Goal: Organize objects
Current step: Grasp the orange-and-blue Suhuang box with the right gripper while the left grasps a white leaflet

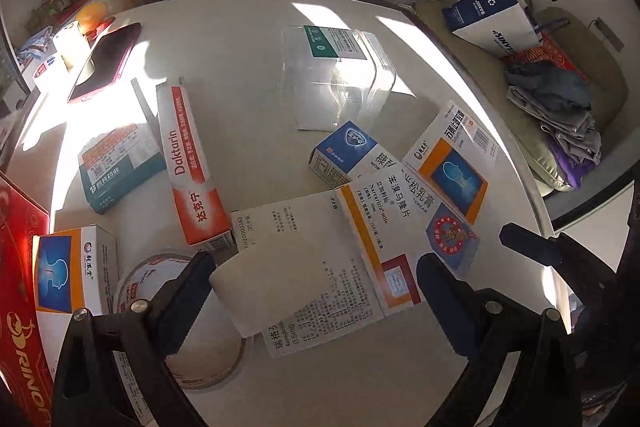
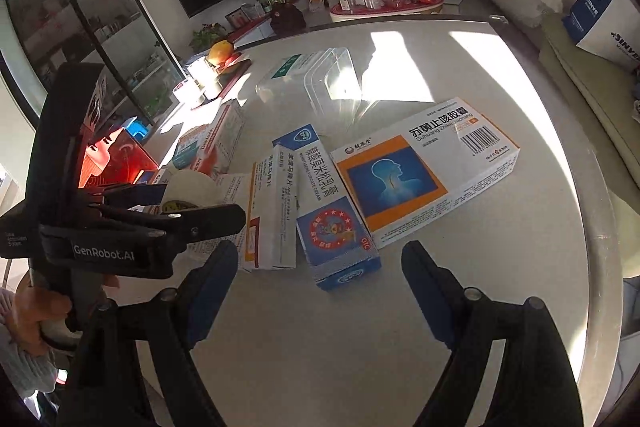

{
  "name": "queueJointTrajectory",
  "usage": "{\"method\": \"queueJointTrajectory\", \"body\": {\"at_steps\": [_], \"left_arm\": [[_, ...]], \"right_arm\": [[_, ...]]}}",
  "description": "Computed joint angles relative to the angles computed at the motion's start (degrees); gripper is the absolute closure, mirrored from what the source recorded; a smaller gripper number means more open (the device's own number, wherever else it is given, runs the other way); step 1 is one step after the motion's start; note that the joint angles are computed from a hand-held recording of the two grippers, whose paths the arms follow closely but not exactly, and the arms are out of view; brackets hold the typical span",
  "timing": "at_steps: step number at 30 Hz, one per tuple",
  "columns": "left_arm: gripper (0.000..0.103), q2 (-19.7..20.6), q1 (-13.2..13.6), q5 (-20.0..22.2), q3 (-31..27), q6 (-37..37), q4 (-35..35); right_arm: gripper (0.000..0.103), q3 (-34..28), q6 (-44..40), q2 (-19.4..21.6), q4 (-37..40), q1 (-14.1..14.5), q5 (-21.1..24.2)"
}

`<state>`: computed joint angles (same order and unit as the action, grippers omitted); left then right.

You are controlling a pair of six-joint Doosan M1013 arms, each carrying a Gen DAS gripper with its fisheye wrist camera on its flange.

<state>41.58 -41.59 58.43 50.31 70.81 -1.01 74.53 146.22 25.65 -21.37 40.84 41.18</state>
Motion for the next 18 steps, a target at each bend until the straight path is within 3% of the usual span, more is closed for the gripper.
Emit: {"method": "queueJointTrajectory", "body": {"at_steps": [3,8,12,13,15,18], "left_arm": [[0.001,1.1,-0.65,2.2,-1.39,-1.26,2.62],[0.001,1.69,-1.28,2.69,-2.24,-2.31,4.51],[0.001,1.74,-1.51,2.12,-2.2,-3.28,5.48],[0.001,1.69,-1.56,1.87,-2.06,-3.31,5.51],[0.001,1.66,-1.64,1.71,-1.96,-3.28,5.51],[0.001,1.58,-1.74,1.64,-1.8,-2.88,5.39]], "right_arm": [[0.019,-1.11,3.73,0.77,-3.33,-0.78,4.81],[0.019,1.66,13.88,-0.68,3.19,-5.36,1.92],[0.015,4.91,25.21,-2.12,6.55,-7.77,-4.24],[0.015,4.23,26.92,-1.79,7.23,-8.12,-3.53],[0.015,0.64,26.9,0.02,7.9,-8.34,1.32],[0.012,-8.09,26.34,4.79,6.07,-8.05,14.38]]}}
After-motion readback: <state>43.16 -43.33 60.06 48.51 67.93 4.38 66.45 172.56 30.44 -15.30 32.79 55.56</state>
